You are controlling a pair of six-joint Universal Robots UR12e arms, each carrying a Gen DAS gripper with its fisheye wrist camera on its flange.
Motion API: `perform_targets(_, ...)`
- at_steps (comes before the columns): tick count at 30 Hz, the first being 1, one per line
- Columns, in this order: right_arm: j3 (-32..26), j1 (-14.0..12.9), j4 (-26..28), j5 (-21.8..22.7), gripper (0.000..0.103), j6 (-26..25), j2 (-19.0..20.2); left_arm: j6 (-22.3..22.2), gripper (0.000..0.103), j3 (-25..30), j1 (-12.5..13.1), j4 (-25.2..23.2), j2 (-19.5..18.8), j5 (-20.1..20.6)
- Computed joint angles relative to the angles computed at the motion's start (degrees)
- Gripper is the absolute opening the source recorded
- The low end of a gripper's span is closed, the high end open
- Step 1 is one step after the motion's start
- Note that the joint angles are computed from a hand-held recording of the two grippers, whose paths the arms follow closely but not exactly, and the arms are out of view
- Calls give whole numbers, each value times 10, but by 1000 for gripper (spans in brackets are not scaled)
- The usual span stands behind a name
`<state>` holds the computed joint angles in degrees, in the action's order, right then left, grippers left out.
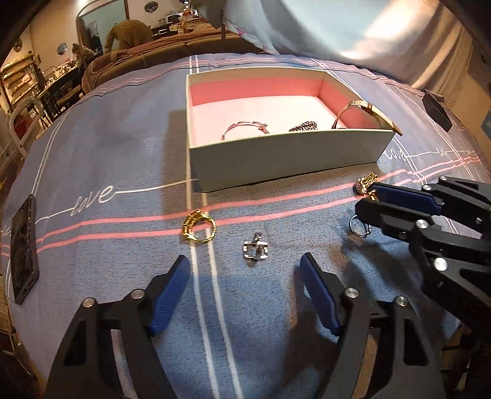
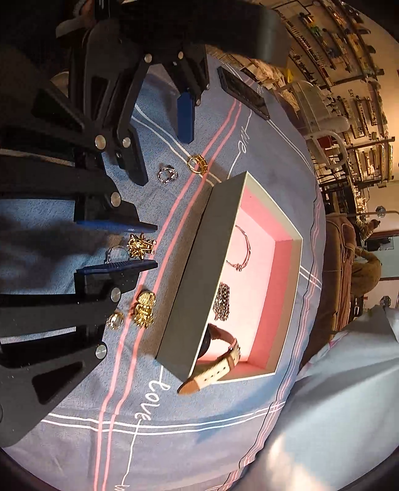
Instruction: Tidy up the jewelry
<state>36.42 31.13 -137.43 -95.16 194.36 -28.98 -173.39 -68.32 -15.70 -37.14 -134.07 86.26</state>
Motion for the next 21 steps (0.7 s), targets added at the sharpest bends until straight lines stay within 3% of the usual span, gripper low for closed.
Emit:
perform_targets(4,29,-1,-17,-1,19,9,-16,-5,44,-9,-5,41,-2,11)
perform_targets(5,33,-2,-22,1,19,11,-18,-9,29,-12,-4,48,-1,11)
perform_targets(7,34,-2,-24,9,19,11,-18,-23,15,-17,1,53,3,4)
perform_targets(16,1,3,-1,20,19,-7,-2,-53,15,-22,7,41,19,-7)
perform_targets(21,-27,3,2,-16,19,-17,4,-66,15,11,7,40,12,-13)
